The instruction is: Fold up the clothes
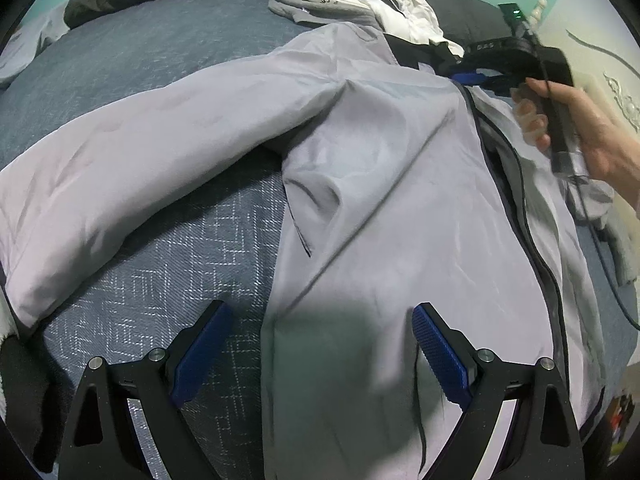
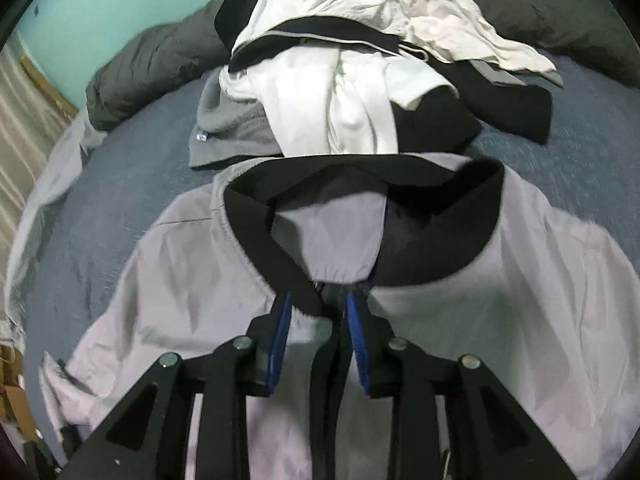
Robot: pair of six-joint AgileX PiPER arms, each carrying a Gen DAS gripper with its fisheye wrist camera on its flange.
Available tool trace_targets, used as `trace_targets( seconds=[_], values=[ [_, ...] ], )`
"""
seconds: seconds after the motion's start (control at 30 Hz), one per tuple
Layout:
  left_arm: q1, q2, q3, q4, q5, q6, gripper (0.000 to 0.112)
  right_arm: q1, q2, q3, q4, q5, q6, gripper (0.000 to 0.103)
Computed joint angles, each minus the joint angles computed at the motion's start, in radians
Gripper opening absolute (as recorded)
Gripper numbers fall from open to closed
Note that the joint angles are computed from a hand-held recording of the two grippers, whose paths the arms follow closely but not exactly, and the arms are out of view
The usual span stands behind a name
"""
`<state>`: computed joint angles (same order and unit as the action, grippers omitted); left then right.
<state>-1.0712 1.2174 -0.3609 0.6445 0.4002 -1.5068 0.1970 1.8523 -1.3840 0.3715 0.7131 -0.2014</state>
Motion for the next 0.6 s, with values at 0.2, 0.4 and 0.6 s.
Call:
trace_targets(
  seconds=[0.2, 0.4, 0.6],
  values=[
    [-0.006, -0.010, 0.002, -0.005, 0.012, 0.009, 0.094, 0.046, 0.092, -0.112, -0.086, 0.023, -0.012, 0.030],
    [-0.005, 0.017, -0.005, 0.008, 0.004, 0.002, 0.095, 0.076, 0.106, -0.104, -0.093, -0.038, -0.098, 0.019],
    [0.007, 0.044, -0.019, 0.012, -0.009, 0.009, 0.095, 0.090, 0.082, -0.075, -0.113, -0.102, -0.130, 0.003]
  ],
)
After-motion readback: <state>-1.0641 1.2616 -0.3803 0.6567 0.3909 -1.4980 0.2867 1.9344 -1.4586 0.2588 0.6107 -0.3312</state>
